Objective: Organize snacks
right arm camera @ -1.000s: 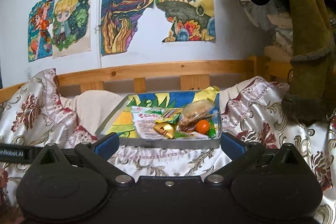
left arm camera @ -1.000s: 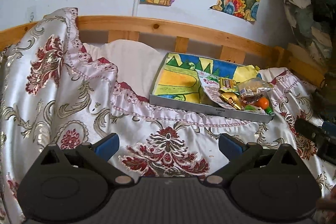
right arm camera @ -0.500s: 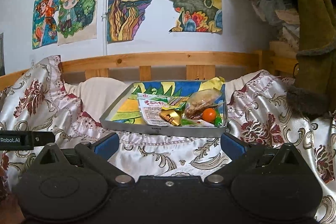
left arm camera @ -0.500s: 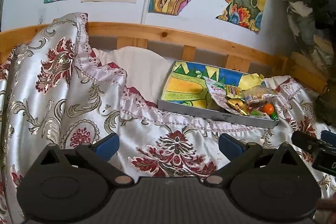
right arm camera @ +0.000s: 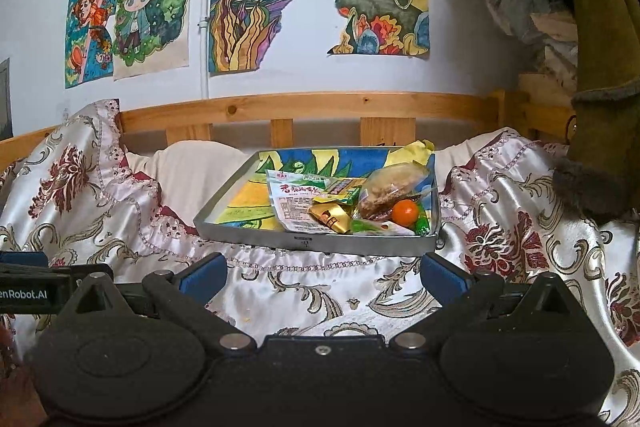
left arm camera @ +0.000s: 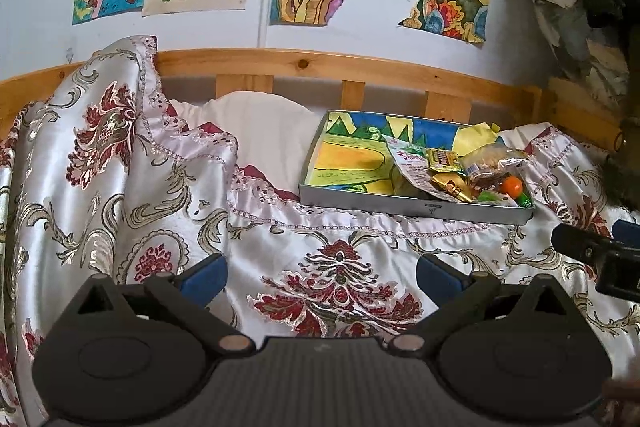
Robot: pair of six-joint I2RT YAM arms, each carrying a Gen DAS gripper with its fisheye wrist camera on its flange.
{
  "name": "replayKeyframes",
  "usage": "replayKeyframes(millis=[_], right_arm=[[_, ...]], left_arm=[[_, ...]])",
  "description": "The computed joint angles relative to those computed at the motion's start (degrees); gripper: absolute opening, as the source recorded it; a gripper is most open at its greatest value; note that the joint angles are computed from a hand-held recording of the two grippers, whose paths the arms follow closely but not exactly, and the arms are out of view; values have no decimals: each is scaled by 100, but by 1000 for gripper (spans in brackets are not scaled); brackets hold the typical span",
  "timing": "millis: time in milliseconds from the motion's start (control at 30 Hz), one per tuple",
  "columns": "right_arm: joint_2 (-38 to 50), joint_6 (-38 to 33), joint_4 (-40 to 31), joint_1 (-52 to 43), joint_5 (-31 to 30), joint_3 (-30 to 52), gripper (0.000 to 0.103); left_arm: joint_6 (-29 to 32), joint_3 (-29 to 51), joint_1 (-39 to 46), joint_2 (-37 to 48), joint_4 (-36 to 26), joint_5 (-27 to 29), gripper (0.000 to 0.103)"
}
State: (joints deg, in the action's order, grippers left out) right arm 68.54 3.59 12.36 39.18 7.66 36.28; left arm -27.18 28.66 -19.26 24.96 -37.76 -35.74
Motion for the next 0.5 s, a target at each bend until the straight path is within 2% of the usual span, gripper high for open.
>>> replayKeyframes(millis=[500], right_arm=[[40, -43, -38, 53, -10, 10, 102]], left_arm=[[-18, -28, 66, -78, 37, -4, 102]])
